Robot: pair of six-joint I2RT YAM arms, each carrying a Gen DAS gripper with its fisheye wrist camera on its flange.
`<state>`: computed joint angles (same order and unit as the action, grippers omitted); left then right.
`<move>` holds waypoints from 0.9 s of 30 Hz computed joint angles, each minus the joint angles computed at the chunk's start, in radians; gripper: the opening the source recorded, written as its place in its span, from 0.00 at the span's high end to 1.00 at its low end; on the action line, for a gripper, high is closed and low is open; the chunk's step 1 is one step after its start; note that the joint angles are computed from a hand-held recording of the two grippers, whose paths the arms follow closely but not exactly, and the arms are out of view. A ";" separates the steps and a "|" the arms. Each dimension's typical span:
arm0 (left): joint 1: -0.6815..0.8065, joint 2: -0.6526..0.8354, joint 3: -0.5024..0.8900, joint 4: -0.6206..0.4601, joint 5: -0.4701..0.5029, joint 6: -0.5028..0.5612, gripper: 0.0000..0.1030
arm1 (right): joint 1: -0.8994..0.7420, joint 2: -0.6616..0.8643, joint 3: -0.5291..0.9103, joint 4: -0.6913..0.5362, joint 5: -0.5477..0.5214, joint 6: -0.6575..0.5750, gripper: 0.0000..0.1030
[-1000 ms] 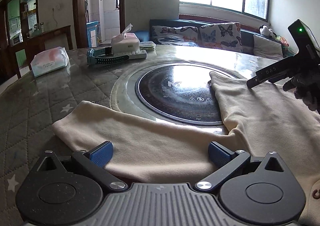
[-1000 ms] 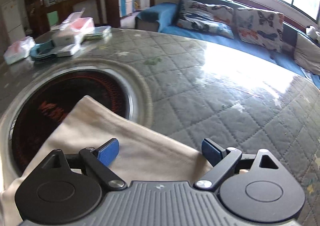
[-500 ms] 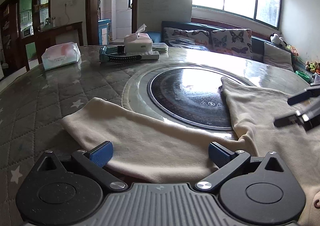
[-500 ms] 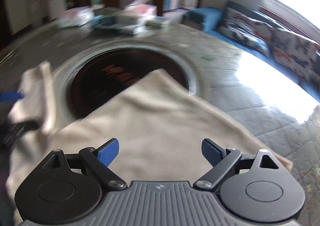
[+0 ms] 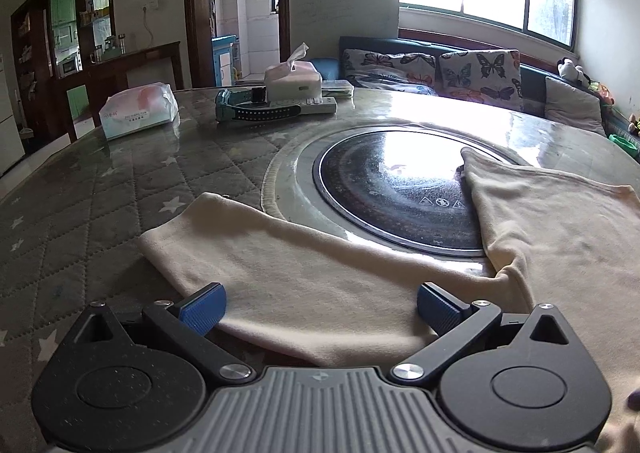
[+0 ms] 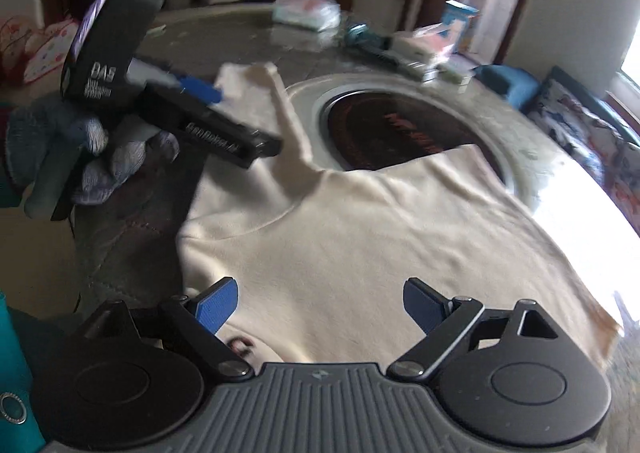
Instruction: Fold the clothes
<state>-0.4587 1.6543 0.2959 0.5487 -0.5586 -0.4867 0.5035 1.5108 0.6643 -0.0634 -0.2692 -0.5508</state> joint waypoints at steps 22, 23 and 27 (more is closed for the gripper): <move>0.072 -0.012 -0.021 0.015 -0.057 0.115 0.00 | -0.287 -0.239 -0.270 0.051 -0.065 0.001 0.10; 0.082 -0.014 -0.023 0.017 -0.049 0.119 0.00 | -0.310 -0.248 -0.266 0.032 -0.083 0.002 0.10; 0.098 -0.015 -0.024 0.015 -0.050 0.116 0.00 | -0.373 -0.237 -0.260 0.086 -0.123 0.052 0.10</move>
